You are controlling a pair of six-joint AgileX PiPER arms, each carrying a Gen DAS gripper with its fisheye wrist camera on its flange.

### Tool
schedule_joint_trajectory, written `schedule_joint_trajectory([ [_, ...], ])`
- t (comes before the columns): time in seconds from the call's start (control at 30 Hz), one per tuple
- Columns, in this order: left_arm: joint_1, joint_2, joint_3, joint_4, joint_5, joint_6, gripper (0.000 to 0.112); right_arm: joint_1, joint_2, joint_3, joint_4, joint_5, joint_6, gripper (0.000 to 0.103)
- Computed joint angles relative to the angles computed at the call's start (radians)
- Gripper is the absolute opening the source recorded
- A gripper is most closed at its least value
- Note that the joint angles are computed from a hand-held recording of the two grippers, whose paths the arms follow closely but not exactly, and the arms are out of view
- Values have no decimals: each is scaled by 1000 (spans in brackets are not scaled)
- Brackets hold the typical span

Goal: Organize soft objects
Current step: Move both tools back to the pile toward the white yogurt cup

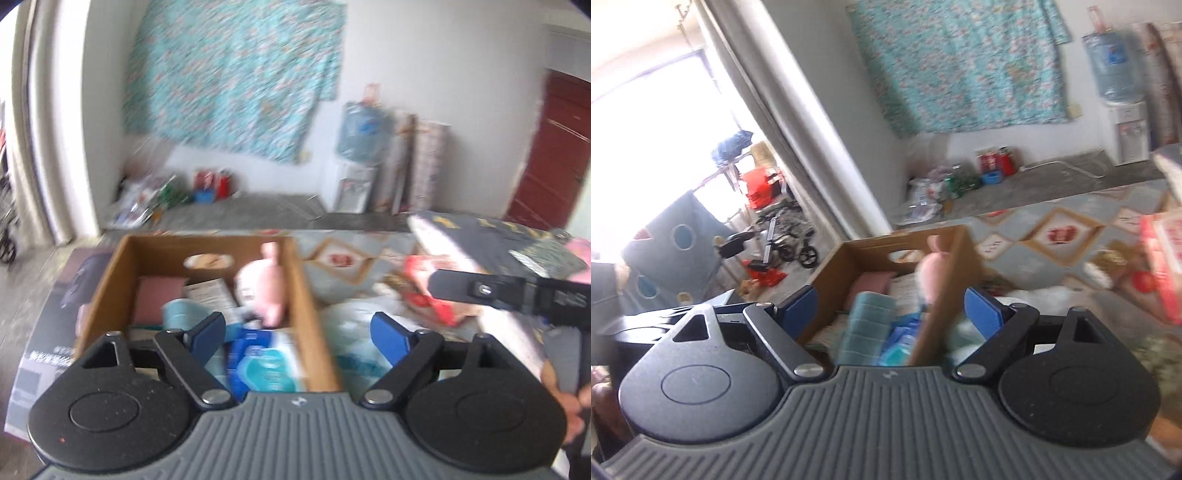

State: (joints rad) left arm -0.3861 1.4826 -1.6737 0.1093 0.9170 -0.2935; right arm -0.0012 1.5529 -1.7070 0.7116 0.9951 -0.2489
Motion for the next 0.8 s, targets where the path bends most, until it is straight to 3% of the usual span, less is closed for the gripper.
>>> schedule_joint_trajectory([
  [0.2,-274,-37,81,171,-88,-182,91,-305,-179,228,59,79,-172,89],
  [0.4,-465,40,122,244,-155,-250,91,-584,-266,394,109,164,-331,89],
  [0.6,-543,138,184,297,-263,-349,89,-674,-293,499,116,196,-408,89],
  [0.8,-614,272,152,455,-247,-502,75,-624,-211,514,106,171,-416,87],
])
